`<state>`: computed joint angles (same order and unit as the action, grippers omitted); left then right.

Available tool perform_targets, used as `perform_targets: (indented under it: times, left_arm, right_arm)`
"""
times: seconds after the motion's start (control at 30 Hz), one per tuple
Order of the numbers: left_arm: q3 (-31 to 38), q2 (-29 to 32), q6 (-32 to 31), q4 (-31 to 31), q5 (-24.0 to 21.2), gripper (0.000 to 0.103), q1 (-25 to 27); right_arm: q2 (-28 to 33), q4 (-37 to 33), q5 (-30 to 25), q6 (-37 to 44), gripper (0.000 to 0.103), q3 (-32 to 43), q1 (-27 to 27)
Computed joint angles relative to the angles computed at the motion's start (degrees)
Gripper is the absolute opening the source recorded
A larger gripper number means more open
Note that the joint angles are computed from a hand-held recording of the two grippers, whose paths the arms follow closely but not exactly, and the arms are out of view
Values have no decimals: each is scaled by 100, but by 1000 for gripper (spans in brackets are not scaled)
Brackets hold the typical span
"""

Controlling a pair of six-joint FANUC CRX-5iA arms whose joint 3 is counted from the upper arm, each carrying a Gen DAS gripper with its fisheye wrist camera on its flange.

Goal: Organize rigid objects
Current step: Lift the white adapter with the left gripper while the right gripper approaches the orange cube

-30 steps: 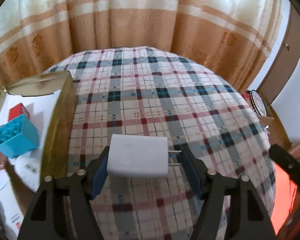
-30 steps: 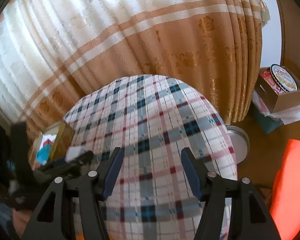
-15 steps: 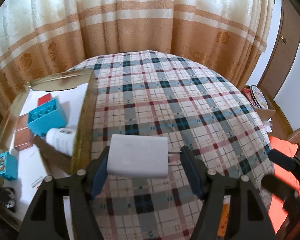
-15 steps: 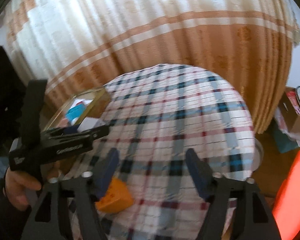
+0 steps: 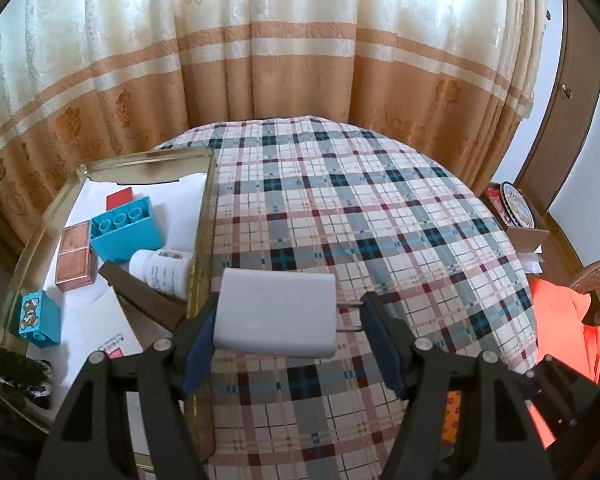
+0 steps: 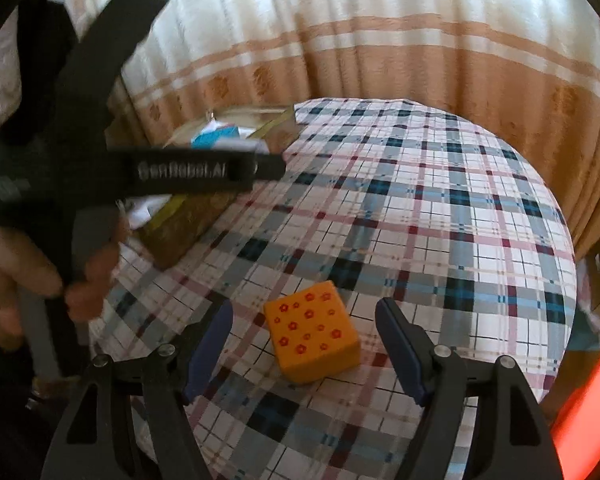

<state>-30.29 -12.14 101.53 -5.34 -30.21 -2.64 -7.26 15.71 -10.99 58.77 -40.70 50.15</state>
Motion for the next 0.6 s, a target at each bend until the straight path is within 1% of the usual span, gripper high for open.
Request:
perform_targets:
  times: [0.03,0.1,0.17,0.2,0.23,0.27,0.3,0.37,0.43,0.47,0.5,0.6]
  left_arm:
    - [-5,-16,11,-7,1,69,10]
    - [-22,-43,30,-4,1,69,29]
    - [-36,-67,31,-10,0,69,46]
    - [-39,-78,51,-28,-6,69,51]
    - [-52,-88,43,-18,0,69,63]
    - [-67,-98,21,5,6,69,80]
    - [-84,-112,14,20,5,69,96]
    - [-110,-136,1,32,6,69,119]
    - [-150,-170,-65,93,20,69,155]
    - [-169,-190,-82,106,27,69,169]
    - [-156,-180,-56,82,19,69,160]
    - [-221,-250,-149,167,35,69,217]
  right_arm:
    - [27,450,63,-400,76,-105,10]
    - [63,624,142,-562,76,-141,12]
    - [110,1309,219,-1213,76,-274,-41]
    - [138,1440,180,-1336,76,-278,-44]
    - [169,1506,145,-1407,76,-271,-50]
    - [194,1436,119,-1362,71,-250,-44]
    - [209,1330,87,-1274,61,-221,-29]
    - [292,1121,-131,-1090,51,-94,20]
    - [318,919,-199,-934,48,-27,38]
    - [319,829,-220,-860,45,1,42]
    - [316,833,-234,-870,44,8,42]
    - [296,1190,-208,-1222,42,-51,6]
